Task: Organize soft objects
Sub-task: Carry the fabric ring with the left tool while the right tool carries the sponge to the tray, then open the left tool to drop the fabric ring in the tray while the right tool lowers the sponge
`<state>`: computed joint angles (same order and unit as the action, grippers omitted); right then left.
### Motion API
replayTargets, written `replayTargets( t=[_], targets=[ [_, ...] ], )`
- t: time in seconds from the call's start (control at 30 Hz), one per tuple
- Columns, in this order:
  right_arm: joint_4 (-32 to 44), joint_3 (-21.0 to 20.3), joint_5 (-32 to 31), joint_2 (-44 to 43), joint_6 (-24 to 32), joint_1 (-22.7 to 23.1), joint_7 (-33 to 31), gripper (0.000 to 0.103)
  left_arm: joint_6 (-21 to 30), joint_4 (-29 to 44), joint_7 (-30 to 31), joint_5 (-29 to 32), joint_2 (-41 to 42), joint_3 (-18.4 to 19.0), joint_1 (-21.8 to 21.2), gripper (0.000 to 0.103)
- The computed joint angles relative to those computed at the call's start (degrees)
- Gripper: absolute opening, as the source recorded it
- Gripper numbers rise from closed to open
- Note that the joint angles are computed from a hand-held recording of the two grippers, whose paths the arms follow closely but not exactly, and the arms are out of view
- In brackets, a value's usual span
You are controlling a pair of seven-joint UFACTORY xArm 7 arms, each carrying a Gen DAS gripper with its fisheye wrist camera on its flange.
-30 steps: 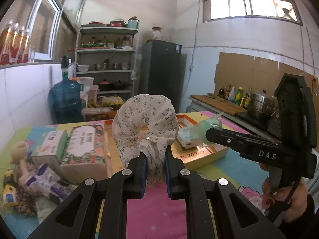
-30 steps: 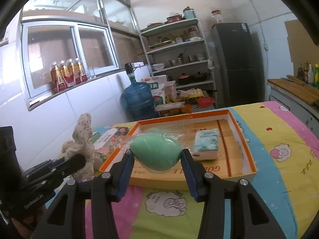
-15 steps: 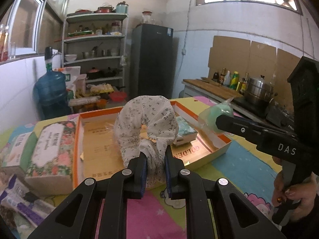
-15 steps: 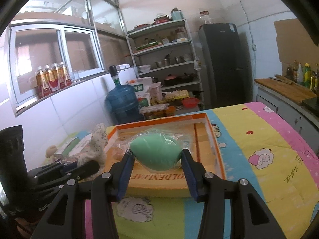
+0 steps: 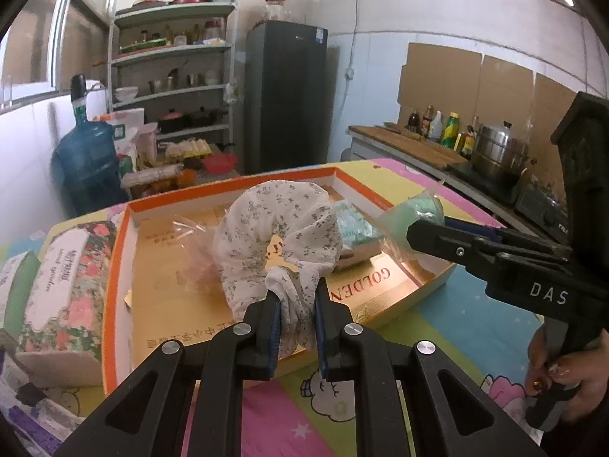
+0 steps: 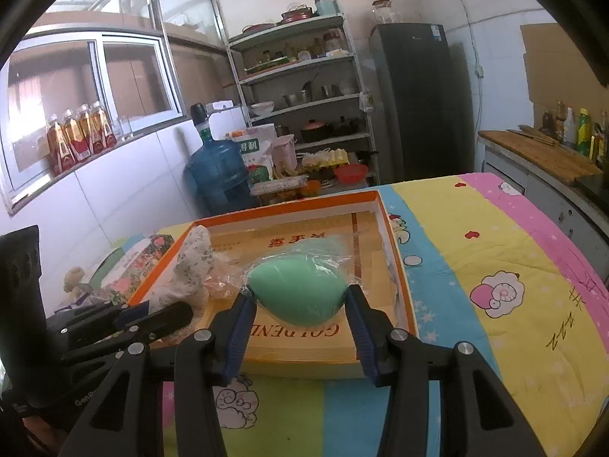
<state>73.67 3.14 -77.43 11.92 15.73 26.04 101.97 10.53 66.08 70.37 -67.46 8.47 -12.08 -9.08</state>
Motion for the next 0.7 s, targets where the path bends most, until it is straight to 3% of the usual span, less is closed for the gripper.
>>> replayTargets(
  t=[0.2,0.33,0.57,0.7],
  targets=[
    [0.25,-0.14,5.12,1.17,0.23,-0.02,-4.7,0.049,1.55,0.83,-5.48,5.31,1.38,0.12,-0.11,0.015],
    [0.39,-0.81,7.82,1.78,0.08,0.52,-7.03,0.049,4.18,1.74,-12.72,12.91,2.64,0.67,0.02,0.015],
    [0.67,-2.12,11.79,2.55,-0.31,1.67,-10.65,0.05,6.07,2.59,-15.08,14.64,3.62,-0.8,2.01,0.018],
    [0.6,-2.73,11.9,2.59,-0.63,2.15,-10.65,0.052,7.5,3.13,-13.95,12.68,3.82,-1.08,3.17,0.038]
  ],
)
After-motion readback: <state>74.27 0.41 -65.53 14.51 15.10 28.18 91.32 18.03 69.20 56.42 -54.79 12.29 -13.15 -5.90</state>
